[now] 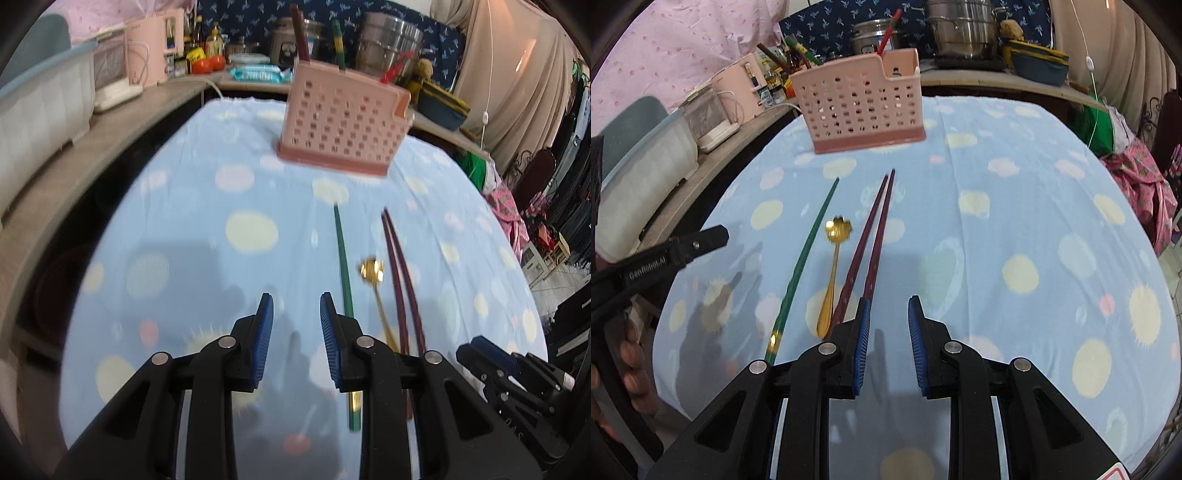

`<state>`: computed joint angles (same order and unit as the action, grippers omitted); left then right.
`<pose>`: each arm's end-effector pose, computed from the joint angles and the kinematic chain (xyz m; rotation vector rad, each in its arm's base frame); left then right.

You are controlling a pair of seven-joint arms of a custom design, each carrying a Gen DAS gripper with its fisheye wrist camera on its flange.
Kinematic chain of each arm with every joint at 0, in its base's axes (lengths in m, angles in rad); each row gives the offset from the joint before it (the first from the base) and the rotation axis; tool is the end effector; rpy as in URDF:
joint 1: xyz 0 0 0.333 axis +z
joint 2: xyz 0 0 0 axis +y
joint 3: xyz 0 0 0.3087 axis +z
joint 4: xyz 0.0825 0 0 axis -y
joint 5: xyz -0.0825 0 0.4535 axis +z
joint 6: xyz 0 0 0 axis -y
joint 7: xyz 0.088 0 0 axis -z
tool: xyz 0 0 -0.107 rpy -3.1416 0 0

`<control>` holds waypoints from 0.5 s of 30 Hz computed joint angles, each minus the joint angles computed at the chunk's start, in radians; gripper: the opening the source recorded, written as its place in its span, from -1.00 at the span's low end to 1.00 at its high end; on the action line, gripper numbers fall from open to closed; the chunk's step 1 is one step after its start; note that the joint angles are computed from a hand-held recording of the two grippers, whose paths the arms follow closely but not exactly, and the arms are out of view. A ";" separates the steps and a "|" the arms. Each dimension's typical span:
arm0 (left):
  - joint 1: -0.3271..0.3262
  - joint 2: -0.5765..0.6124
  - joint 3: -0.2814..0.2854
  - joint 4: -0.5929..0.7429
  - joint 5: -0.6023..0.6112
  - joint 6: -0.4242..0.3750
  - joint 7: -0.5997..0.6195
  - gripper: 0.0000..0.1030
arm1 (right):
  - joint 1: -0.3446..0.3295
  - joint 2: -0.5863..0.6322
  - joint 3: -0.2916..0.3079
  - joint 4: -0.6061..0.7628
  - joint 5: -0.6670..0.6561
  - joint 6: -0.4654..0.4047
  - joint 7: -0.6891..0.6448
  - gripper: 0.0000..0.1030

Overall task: Organize utensils
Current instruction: 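Move both open tools back down toward the remaining utensils, then grasp the green chopstick with the left tool while the right tool grasps a dark red chopstick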

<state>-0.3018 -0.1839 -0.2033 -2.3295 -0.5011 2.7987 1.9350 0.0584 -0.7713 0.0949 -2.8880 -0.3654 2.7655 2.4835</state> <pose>0.5195 -0.2637 0.4365 -1.4618 2.3587 -0.9605 0.4020 0.0717 0.4103 -1.3361 2.1704 -0.6055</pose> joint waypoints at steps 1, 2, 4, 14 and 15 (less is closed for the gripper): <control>0.000 -0.006 0.000 -0.010 0.001 -0.007 -0.003 -0.51 | 0.007 -0.002 0.000 -0.006 0.005 -0.004 0.002 -0.57; -0.004 -0.014 0.002 -0.024 -0.009 -0.015 0.004 -0.51 | 0.012 -0.004 0.001 -0.011 0.009 -0.006 0.005 -0.57; -0.011 -0.029 0.003 -0.048 -0.020 -0.022 0.013 -0.51 | 0.021 -0.011 -0.002 -0.022 0.018 -0.004 0.009 -0.57; -0.045 -0.072 0.003 -0.114 -0.035 -0.040 0.055 -0.51 | 0.060 0.015 -0.004 -0.028 0.047 -0.001 0.006 -0.57; -0.046 -0.071 0.004 -0.113 -0.035 -0.041 0.056 -0.51 | 0.060 0.015 -0.004 -0.028 0.047 0.000 0.006 -0.57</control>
<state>-0.3478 -0.2551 -0.1994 -2.4430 -0.5364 2.7579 1.9915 0.1189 -0.7564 0.0905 -2.9159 -0.3182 2.7656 2.4892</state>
